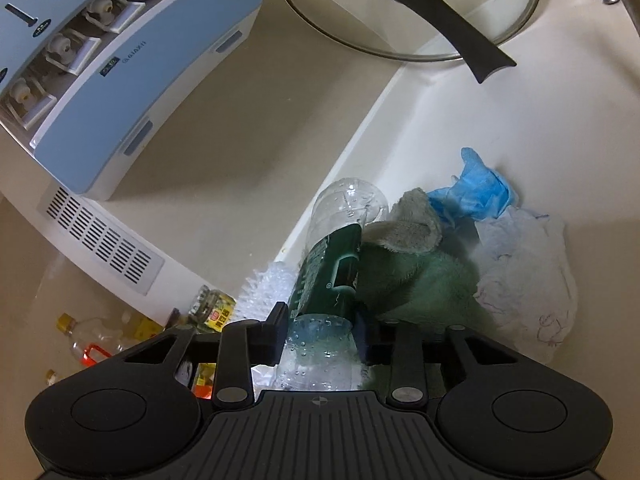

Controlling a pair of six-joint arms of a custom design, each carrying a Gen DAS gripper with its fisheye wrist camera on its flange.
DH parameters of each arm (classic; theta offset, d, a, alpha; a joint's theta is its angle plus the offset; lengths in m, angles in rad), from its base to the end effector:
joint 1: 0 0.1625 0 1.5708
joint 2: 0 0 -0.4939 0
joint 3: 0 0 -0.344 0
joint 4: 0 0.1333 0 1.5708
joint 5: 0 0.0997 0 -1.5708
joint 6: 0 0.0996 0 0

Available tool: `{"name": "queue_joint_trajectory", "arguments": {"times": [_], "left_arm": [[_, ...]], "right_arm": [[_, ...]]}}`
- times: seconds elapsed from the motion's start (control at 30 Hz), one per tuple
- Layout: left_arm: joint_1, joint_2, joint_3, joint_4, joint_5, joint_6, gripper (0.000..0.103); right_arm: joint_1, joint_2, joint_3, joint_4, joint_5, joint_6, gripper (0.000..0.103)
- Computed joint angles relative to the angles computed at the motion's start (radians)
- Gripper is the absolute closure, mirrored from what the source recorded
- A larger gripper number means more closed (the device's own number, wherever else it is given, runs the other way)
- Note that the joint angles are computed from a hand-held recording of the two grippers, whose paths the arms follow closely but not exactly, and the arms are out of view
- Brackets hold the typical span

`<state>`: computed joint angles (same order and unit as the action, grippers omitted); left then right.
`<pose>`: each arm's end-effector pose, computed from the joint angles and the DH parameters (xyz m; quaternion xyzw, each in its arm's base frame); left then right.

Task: Collect trash
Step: 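Grasp the clear green-labelled plastic bottle with the right tool, then grasp the white foam mesh net with the left tool while the right tool lifts the bottle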

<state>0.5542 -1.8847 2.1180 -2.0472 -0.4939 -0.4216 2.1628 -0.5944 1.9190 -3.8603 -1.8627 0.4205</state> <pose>-0.1306 -0.3407 0.5309 0.1903 0.8330 -0.4136 0.3144 0.4374 -0.4629 0.1331 -0.0078 0.8790 -0.4639 0.1099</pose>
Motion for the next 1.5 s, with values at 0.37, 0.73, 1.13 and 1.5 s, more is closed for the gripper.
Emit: {"name": "queue_joint_trajectory", "arguments": {"times": [0.37, 0.73, 1.13, 1.5], "left_arm": [[0.054, 0.071, 0.019, -0.211, -0.07, 0.169, 0.052], [0.183, 0.28, -0.03, -0.609, -0.2, 0.465, 0.052], [0.366, 0.483, -0.215, -0.702, -0.344, 0.484, 0.052], [0.419, 0.534, -0.289, -0.63, -0.414, 0.474, 0.089]], "right_arm": [[0.027, -0.034, 0.024, -0.076, 0.012, 0.011, 0.071], [0.04, -0.088, 0.047, -0.095, -0.068, -0.04, 0.071], [0.032, -0.086, 0.018, -0.077, -0.105, -0.072, 0.071], [0.023, -0.076, 0.02, -0.067, -0.131, -0.054, 0.071]]}}
